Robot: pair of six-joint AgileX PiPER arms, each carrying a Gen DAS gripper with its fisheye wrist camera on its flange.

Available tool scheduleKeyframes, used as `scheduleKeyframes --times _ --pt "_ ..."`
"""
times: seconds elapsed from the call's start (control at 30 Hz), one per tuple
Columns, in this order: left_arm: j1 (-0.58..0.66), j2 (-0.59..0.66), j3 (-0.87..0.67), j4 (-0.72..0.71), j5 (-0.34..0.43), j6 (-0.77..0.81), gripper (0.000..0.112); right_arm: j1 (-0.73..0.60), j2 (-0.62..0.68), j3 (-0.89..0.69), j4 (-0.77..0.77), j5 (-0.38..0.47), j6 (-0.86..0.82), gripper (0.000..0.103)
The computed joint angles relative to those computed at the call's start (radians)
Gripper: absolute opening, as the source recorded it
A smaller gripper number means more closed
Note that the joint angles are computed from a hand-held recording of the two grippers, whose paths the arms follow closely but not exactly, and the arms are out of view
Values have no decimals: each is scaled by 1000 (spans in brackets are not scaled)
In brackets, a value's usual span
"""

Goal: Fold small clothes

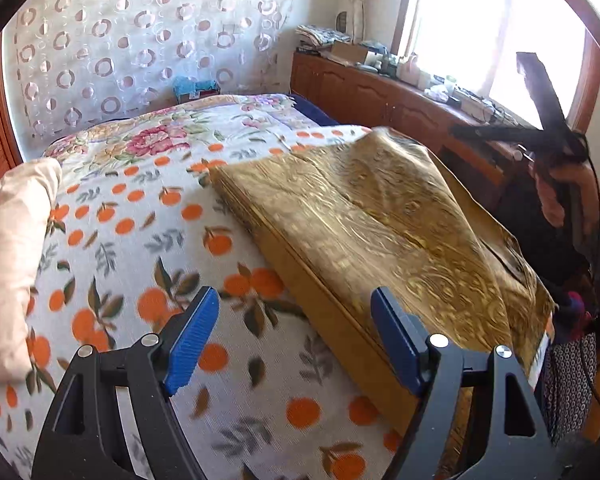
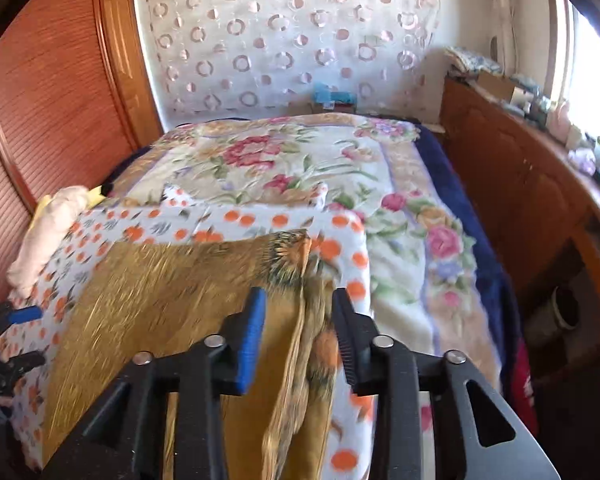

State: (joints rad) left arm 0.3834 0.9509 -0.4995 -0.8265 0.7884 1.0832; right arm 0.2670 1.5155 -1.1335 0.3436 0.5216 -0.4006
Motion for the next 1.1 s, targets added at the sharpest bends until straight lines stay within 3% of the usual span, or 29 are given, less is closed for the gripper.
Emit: scheduleKeyframes --times 0.2,0.4,0.43,0.47,0.63,0.77,0.87,1.0,1.03,1.1 --pt "-4 -102 62 25 35 -48 79 -51 -188 270 134 39 -233 37" --pt "-10 -220 101 73 88 -126 79 -117 -192 369 242 38 -360 36" --pt "-5 -243 105 82 108 -134 79 -119 -193 369 261 43 -382 30" --pt "7 -263 109 86 127 -133 79 -128 -213 390 308 41 -438 5" --pt "37 -335 122 106 192 -138 79 -258 -383 461 468 139 -675 5" --pt "38 -379 129 109 225 -139 79 -489 -485 484 546 334 -811 5" --pt "-68 -395 136 156 179 -237 79 -474 -470 509 470 295 -780 5" --pt "-327 -393 166 317 27 -518 79 -441 -443 558 438 223 -736 6" --pt "-373 -389 175 351 3 -572 79 -414 -429 555 443 206 -708 10" --pt "-427 -393 186 395 -18 -642 79 -355 -419 563 445 158 -651 30"
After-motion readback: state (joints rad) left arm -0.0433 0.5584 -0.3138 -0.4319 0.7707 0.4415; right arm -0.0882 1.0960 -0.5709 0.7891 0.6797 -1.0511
